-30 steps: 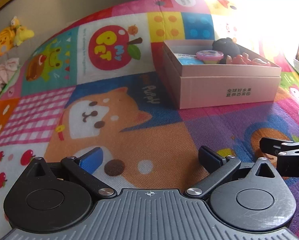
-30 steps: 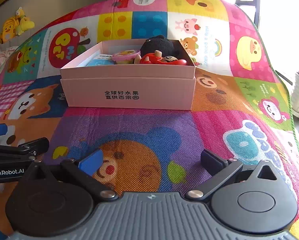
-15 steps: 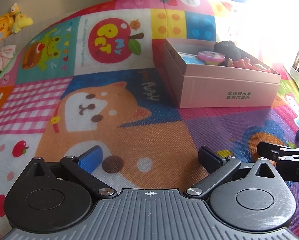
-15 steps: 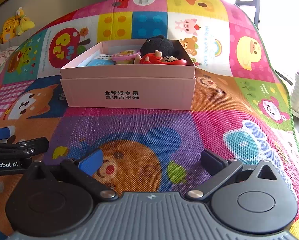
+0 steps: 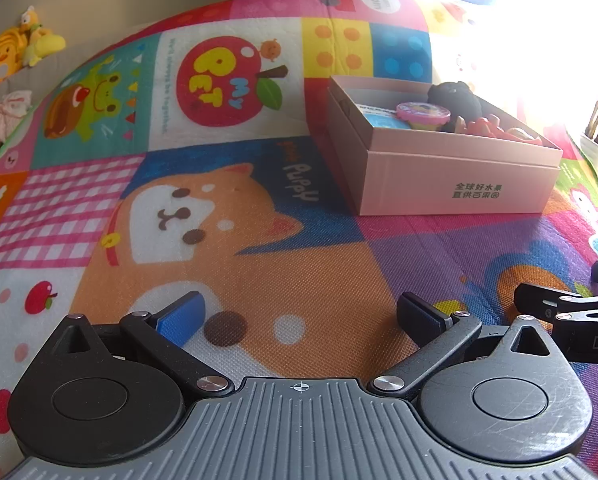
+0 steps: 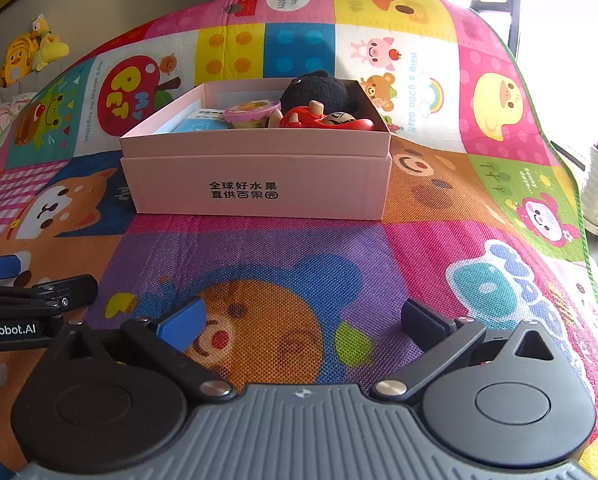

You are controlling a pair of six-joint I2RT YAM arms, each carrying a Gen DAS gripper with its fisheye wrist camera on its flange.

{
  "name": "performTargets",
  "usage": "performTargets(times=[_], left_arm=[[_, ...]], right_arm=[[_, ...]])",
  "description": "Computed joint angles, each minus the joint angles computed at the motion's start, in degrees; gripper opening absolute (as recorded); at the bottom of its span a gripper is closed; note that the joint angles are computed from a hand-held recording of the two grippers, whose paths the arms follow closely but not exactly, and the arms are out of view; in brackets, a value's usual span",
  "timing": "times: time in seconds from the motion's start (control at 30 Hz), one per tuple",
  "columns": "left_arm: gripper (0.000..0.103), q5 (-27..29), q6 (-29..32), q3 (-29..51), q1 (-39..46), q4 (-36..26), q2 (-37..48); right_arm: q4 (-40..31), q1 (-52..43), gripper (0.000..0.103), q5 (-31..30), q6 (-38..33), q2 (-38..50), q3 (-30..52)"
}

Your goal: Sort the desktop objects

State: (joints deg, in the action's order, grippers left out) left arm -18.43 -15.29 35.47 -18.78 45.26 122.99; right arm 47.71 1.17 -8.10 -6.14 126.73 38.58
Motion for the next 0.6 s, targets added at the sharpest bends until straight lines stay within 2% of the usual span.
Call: performTargets(times=[0.6], left_arm=[[0.103,0.34,0.34,0.08,0.46,0.19,0.18]], right_arm=[[0.00,0.01,0.103,0.01,-0.01,-0.10,-0.09]])
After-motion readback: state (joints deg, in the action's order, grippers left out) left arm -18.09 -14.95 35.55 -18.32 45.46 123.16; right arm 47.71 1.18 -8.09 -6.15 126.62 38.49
